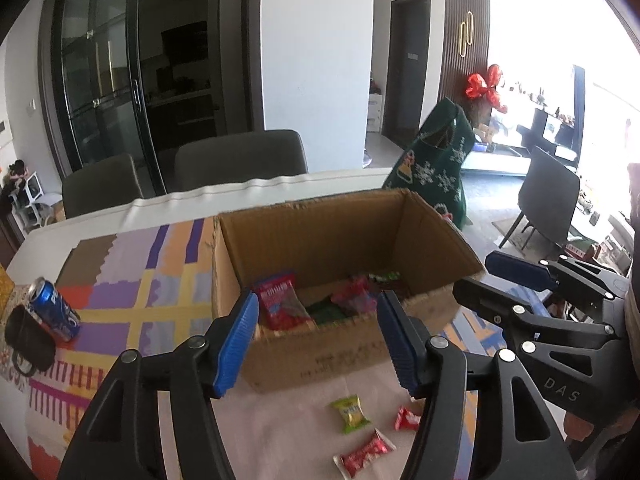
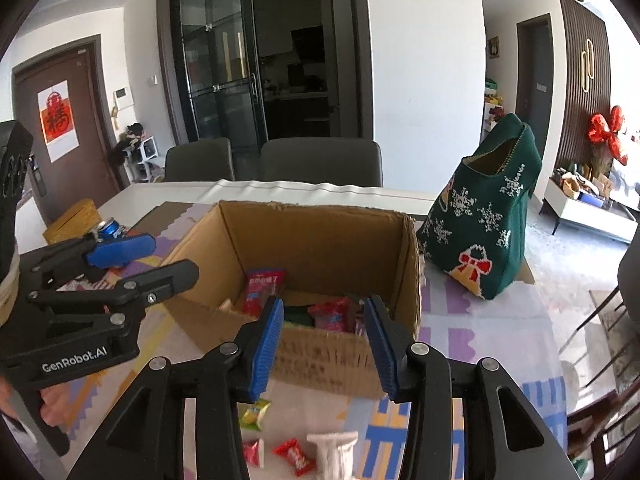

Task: Organize snacks
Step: 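Open both grippers over the box and withdraw them back to the snack pile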

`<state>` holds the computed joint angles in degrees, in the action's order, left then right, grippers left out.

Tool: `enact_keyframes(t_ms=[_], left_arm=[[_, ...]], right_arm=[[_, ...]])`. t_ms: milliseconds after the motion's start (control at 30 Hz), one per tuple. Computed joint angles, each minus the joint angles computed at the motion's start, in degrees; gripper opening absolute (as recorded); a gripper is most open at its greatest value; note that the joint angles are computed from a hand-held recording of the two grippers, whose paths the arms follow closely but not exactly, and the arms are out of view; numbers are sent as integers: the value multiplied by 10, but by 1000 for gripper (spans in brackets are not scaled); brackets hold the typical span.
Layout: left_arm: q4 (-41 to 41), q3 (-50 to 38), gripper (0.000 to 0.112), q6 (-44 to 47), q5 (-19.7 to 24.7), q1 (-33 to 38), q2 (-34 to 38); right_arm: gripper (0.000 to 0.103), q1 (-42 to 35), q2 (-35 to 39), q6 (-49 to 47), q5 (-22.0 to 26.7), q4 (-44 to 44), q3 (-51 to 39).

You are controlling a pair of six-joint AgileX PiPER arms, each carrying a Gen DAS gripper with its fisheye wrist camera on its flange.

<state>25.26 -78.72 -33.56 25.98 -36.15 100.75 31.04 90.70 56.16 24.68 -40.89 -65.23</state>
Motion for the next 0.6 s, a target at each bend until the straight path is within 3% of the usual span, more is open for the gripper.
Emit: enact_keyframes(t_ms=[267, 600], left_arm=[[51, 73, 64, -77, 4, -36, -47], [56, 154, 65, -126, -1, -63, -85]], right_arm=[[44, 35, -49, 64, 13, -38, 65], [44, 69, -85, 117, 18, -50, 131]])
